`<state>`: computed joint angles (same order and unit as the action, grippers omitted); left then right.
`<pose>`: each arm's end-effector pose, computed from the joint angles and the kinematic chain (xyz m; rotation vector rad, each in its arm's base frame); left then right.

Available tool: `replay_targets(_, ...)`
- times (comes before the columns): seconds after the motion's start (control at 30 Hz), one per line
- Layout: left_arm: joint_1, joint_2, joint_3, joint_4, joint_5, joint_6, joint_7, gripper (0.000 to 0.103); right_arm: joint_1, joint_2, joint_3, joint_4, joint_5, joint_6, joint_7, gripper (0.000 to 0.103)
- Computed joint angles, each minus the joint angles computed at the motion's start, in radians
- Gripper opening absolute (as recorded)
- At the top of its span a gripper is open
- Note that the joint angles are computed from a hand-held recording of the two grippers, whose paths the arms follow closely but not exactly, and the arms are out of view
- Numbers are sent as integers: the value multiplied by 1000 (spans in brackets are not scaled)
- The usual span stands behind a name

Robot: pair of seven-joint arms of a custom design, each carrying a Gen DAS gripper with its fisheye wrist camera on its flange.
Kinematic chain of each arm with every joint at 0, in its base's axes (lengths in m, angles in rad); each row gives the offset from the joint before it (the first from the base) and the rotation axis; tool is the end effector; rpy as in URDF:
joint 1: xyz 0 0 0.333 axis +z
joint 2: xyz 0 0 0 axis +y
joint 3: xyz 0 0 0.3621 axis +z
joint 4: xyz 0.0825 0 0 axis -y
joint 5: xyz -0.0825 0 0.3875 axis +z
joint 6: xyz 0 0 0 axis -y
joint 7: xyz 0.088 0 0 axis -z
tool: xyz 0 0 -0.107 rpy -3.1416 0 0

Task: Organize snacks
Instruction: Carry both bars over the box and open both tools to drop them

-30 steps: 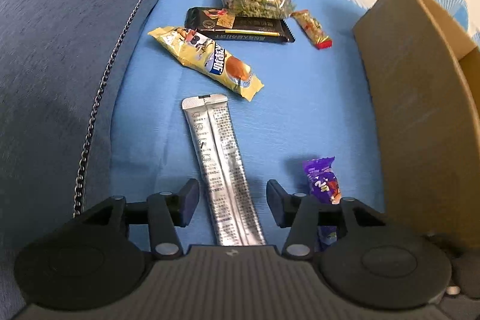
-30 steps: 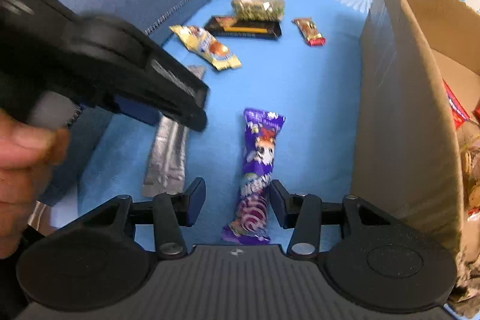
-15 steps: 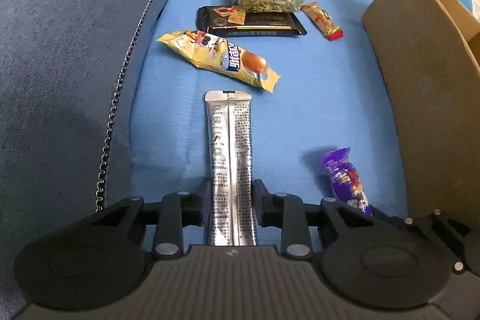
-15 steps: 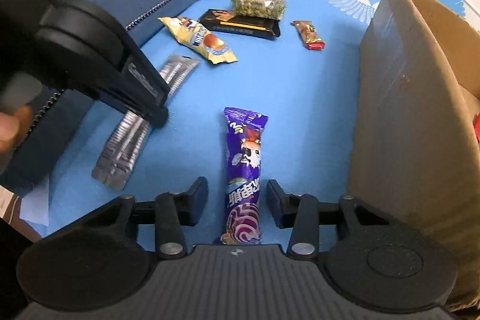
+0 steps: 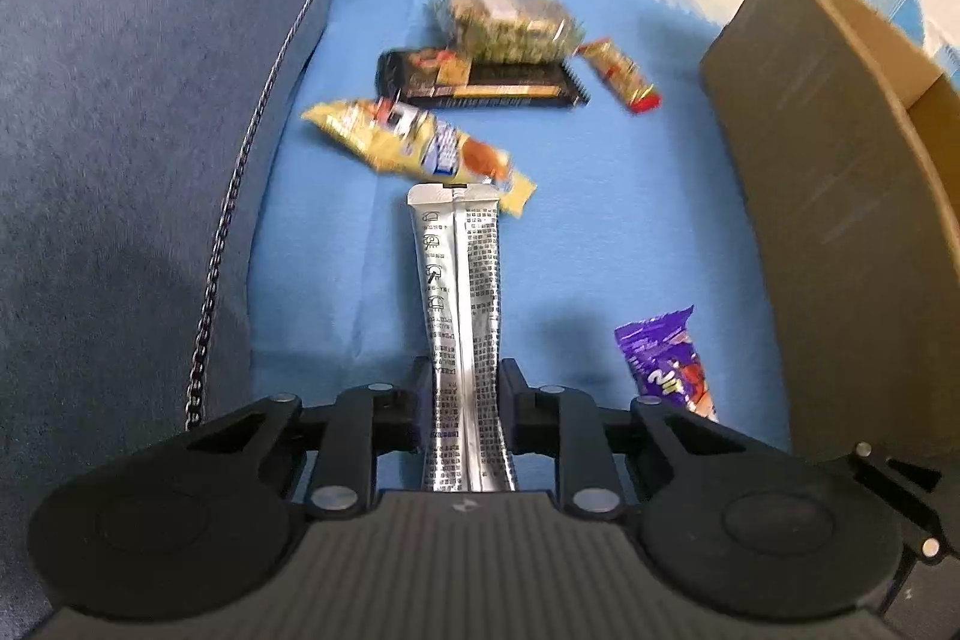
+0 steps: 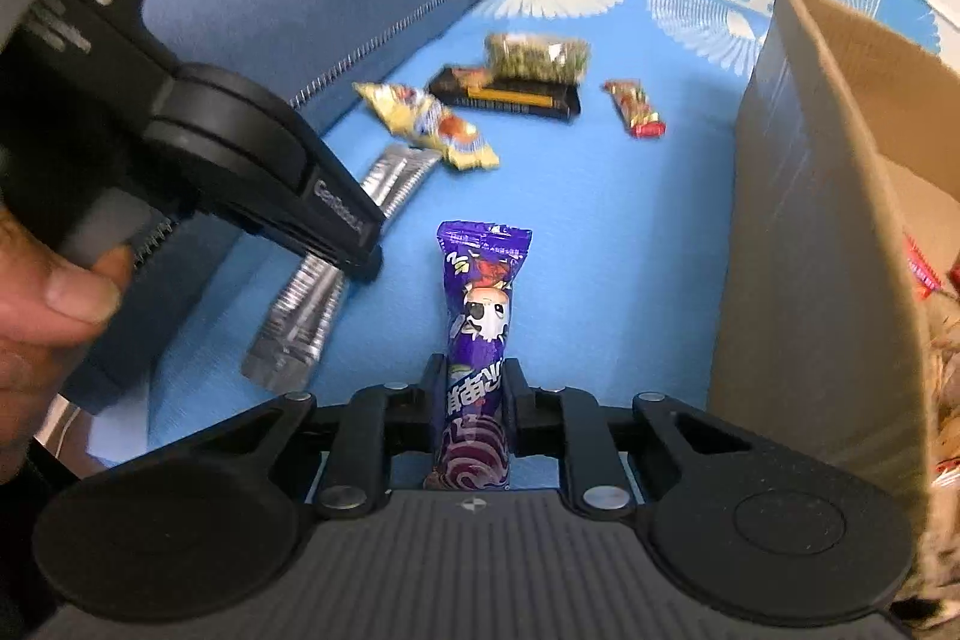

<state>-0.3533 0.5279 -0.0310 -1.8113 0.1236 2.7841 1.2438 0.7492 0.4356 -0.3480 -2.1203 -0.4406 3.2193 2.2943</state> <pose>0.6618 -0.2703 0.3355 -1.8560 2.1697 -0.5548 0.5632 0.3032 0.3229 -1.9630 1.5886 -0.4968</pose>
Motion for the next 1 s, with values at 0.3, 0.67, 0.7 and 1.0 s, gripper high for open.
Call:
replay_targets(0.3, -14, -24, 20, -44, -33, 142, -31, 23, 171, -14, -184, -60, 94, 127, -43, 19)
replay_targets(0.67, -36, -31, 38, -62, -127, 300, -34, 23, 248, -160, -304, -144, 267, 257, -245, 19)
replay_targets(0.7, -39, -30, 38, -61, -136, 311, -28, 23, 275, -165, -337, -157, 302, 281, -284, 19)
replay_targets(1.0, -87, -6, 45, -39, -221, 413, 43, 23, 190, -169, -294, -264, 450, 449, -330, 19)
